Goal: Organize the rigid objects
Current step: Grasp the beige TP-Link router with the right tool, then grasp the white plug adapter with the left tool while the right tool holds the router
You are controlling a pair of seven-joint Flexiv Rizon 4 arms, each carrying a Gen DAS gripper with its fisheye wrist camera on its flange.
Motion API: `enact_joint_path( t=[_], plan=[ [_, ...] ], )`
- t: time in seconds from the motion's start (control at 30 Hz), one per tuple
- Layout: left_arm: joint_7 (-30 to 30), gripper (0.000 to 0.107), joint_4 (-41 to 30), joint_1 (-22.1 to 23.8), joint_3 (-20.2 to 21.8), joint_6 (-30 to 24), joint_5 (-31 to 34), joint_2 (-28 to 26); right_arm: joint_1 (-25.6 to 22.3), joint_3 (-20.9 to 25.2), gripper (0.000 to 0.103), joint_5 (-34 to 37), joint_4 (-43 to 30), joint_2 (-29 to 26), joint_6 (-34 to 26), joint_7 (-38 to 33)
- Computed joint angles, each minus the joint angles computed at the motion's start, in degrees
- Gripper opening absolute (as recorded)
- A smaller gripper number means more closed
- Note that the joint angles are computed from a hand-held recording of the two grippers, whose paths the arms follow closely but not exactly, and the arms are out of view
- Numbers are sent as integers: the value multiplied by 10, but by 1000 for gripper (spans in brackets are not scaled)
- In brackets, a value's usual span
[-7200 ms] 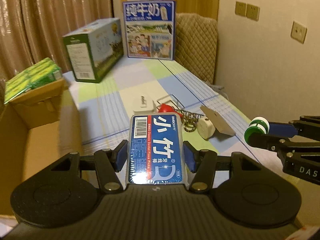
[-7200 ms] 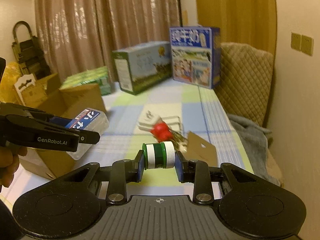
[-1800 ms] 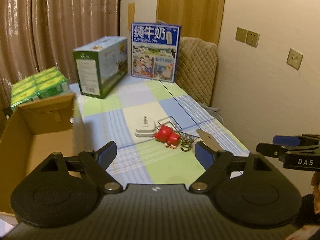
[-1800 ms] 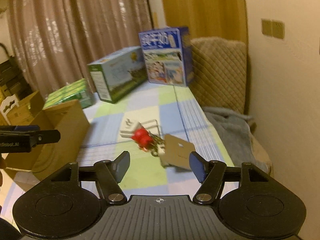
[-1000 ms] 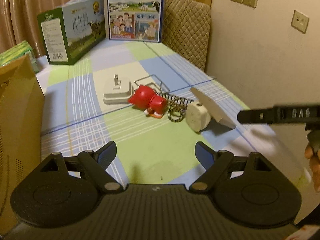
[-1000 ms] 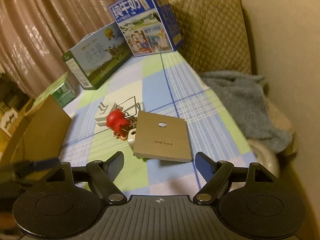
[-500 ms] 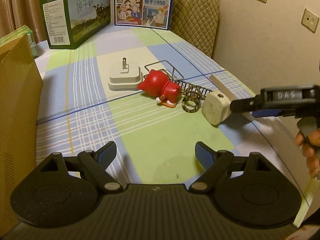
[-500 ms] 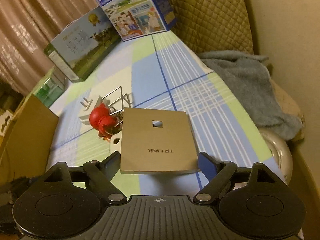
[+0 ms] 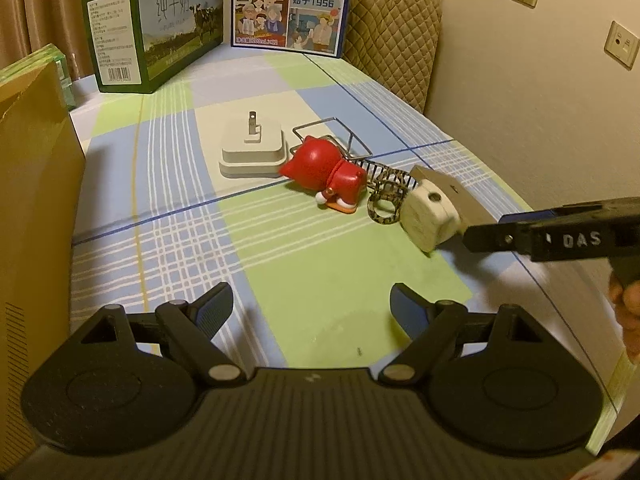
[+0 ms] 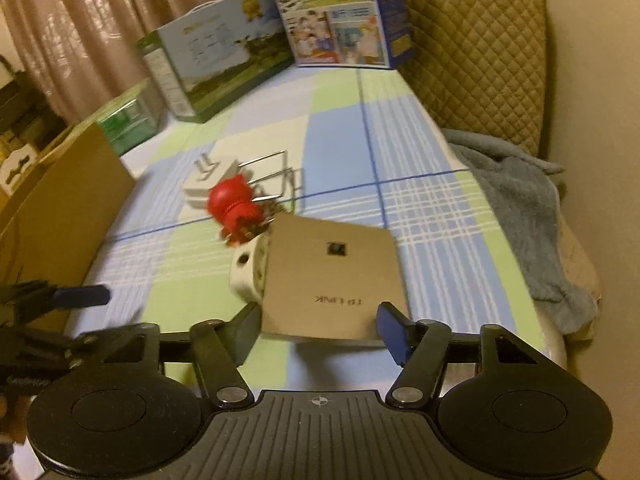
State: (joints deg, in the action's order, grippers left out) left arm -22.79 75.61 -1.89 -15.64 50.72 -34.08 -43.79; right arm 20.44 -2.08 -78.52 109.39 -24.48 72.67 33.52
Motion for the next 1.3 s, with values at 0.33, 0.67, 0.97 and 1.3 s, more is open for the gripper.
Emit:
enact_joint_path(
  t=[0.33, 0.67, 0.97, 1.3],
  plan=[
    [2, 83, 2, 1, -1, -1, -5, 0, 12, -4, 67, -10, 8, 3, 20, -7],
    [-1, 83, -2, -1, 0, -4, -4, -3, -25, 10, 83, -66, 5, 8, 1, 110],
    [4, 83, -2, 1, -4, -6, -7, -3, -34, 5, 83, -30, 3, -6, 31, 87],
    [10, 83, -1, 3, -6, -7, -14, -2, 37, 31, 82, 142, -4, 9, -169, -160]
  ],
)
